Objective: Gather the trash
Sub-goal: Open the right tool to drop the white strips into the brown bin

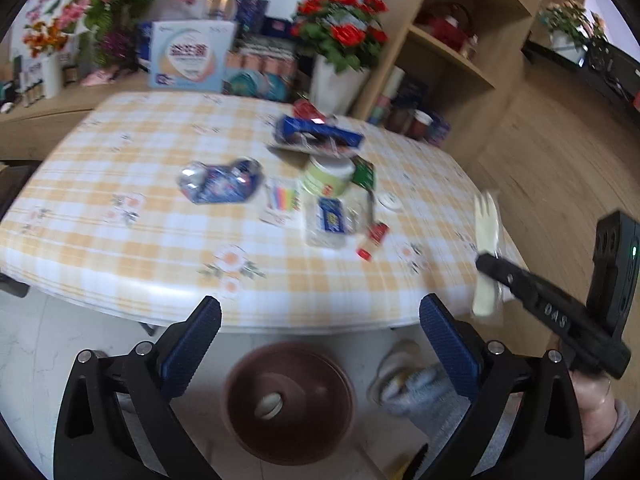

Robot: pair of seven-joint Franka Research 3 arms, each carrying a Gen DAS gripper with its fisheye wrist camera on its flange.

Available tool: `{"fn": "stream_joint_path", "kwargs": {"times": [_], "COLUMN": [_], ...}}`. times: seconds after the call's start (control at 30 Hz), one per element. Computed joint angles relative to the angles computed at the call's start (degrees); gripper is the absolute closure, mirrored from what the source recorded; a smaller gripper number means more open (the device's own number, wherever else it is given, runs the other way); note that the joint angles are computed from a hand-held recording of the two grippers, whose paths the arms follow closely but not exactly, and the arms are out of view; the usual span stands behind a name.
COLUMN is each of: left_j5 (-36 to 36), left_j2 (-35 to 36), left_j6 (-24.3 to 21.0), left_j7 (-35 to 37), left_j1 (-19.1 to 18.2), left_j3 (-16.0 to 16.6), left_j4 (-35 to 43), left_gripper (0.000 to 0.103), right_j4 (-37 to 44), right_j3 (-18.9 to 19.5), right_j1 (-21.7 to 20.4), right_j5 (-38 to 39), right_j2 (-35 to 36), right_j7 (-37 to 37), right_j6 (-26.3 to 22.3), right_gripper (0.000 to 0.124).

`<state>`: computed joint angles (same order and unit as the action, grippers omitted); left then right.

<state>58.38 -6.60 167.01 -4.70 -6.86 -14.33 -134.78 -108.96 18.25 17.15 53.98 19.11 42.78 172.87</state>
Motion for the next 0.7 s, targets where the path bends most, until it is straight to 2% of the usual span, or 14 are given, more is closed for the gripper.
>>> {"fn": "stream_joint_path", "kwargs": {"times": [0.1,0.23,0.33,0.57,0.7], "left_j5": [3.5,6.0,6.8,8.6,8.8], "left_j2": [-4.2,-8.9,-11.8,-14.7,-15.9], "left_j6": [-5.4,-13.6,-17.0,-19.3,-18.3], "left_j7": [-4.4,-5.9,-7.1,-11.4,-12.2], "left_j1": [1.0,1.5,1.7,2.4,2.5], "left_j3": [-1.0,-2.7,-3.2,-3.9,-3.5], "left_j4": [-1.6,-3.4,-5.0,-7.9,-9.3], "left_gripper": [0.006,0.006,0.006,0.006,0.006], "right_j4": [-0.5,-1.4,-2.0,-3.2,-3.2], "right_j3": [-0.5,-0.7,-1.1,-2.3,-2.4], "right_j1": [0.6,1.4,2.3,4.8,5.4], "right_j5": [-1.3,-2.8,-4.5,-8.8,-10.4], "right_j2": [-0.1,-0.5,-0.7,-1.1,-1.1], "right_j7": [0.4,0.2,0.7,2.8,3.9], "right_j6": [-0.9,-2.3,-3.5,-6.0,-8.1], "right_gripper": [0.109,0.109,0.109,0.109,0.106]}}
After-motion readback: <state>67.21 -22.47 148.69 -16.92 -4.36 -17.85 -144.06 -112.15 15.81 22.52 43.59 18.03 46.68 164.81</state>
